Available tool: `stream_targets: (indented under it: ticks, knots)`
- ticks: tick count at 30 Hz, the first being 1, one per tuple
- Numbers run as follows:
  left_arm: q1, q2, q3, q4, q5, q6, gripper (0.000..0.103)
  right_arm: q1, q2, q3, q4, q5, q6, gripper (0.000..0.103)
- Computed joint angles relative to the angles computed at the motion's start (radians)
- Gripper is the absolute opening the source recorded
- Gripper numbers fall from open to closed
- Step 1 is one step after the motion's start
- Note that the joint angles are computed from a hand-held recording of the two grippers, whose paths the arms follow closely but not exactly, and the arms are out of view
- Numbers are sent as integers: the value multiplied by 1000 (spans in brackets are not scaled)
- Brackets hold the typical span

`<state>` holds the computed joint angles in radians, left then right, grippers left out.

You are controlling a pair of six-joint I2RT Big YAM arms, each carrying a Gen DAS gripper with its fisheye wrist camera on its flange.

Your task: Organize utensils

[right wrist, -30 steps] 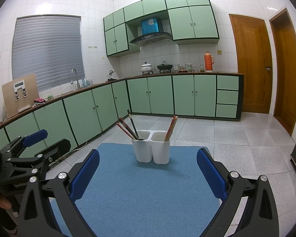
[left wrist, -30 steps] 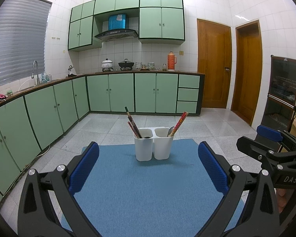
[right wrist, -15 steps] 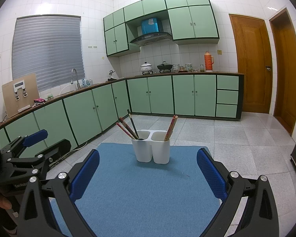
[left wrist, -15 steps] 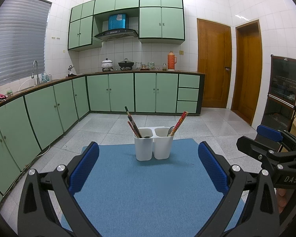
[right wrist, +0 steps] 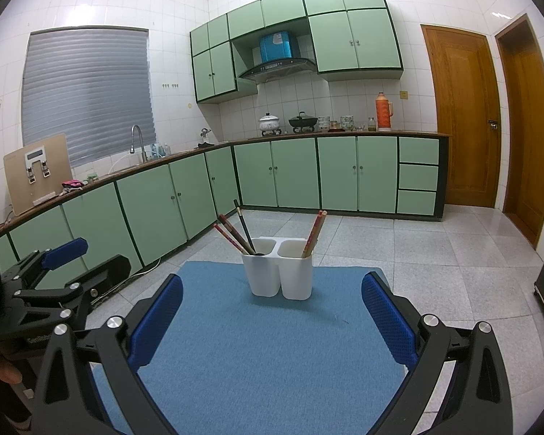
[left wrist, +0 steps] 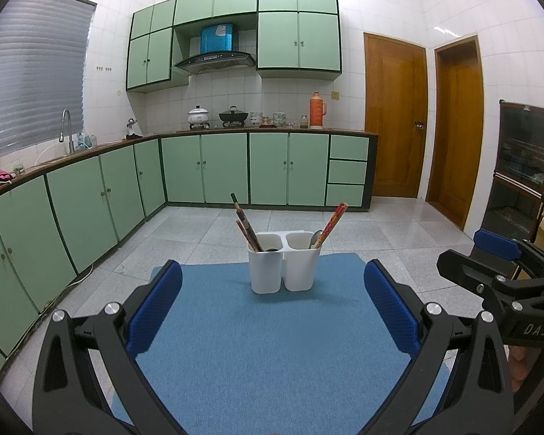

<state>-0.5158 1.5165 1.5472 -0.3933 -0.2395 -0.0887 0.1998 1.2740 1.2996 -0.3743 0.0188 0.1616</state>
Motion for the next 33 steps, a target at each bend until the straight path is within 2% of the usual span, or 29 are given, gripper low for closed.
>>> stream_targets:
  ticks: [33]
  knots:
    - [5, -13, -20, 3, -2, 5, 97, 13, -4, -11, 0, 16, 3, 97]
